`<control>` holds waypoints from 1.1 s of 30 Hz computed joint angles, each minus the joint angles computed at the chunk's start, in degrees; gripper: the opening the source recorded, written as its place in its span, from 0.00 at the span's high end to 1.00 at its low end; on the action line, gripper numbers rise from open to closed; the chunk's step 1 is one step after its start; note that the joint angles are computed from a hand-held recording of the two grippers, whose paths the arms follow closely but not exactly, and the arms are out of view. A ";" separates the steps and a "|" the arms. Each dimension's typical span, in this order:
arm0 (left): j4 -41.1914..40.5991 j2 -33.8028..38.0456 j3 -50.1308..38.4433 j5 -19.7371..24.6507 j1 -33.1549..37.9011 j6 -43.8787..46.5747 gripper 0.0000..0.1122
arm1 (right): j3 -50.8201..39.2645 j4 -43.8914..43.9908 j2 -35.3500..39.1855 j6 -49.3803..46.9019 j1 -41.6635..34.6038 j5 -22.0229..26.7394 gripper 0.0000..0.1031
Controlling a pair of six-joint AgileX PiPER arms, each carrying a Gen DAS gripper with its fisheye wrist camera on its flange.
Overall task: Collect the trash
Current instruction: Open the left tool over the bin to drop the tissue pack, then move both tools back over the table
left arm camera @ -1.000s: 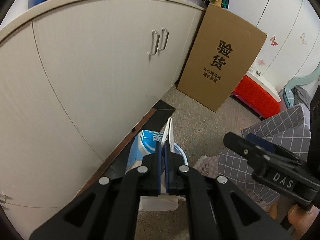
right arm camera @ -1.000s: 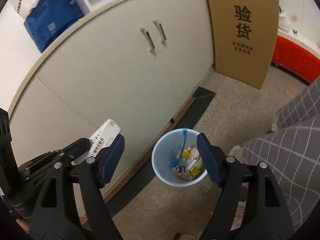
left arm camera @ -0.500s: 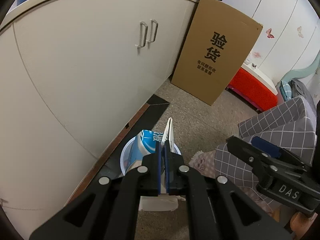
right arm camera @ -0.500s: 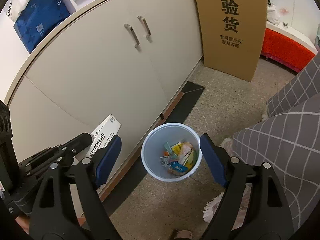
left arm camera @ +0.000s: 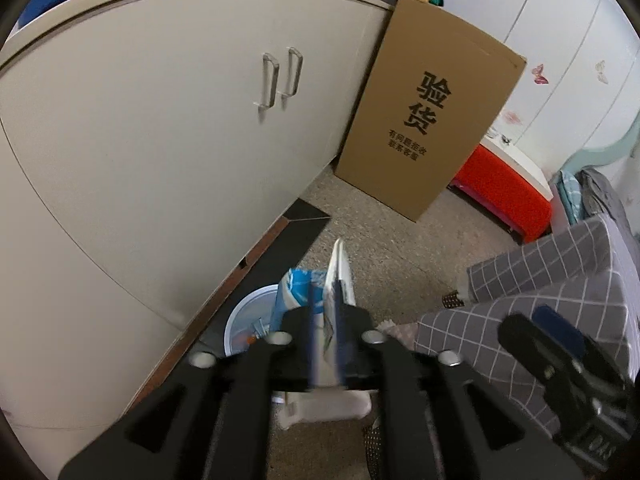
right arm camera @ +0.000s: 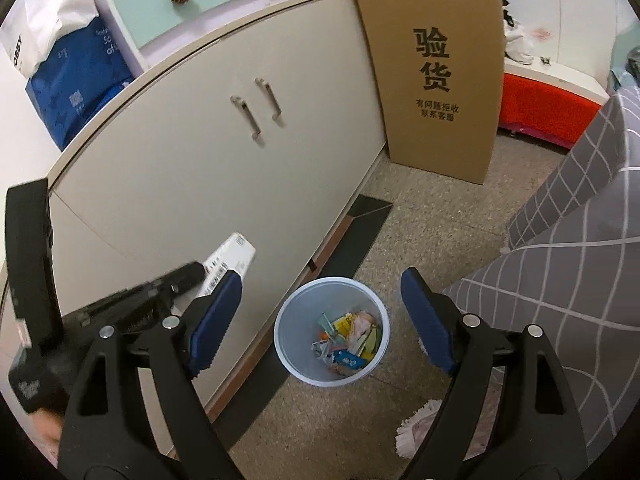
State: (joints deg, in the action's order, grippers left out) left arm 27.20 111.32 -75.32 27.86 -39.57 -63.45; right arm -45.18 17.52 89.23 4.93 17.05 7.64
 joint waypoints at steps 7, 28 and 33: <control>1.92 -2.33 1.55 1.60 -1.43 -4.18 0.43 | 0.87 0.60 -1.59 -0.27 -0.72 1.31 0.21; 15.54 -14.94 1.90 14.38 -16.49 -19.31 0.39 | 5.36 -2.70 -26.75 0.96 -6.64 14.82 0.20; 17.02 -11.91 -6.14 20.17 -23.51 -18.73 0.36 | 6.08 11.02 -36.44 -17.54 -21.46 25.30 0.18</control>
State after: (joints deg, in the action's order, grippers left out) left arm 44.22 99.41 -81.46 48.03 -63.08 -82.18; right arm -39.09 28.54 52.78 -12.60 -4.41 32.94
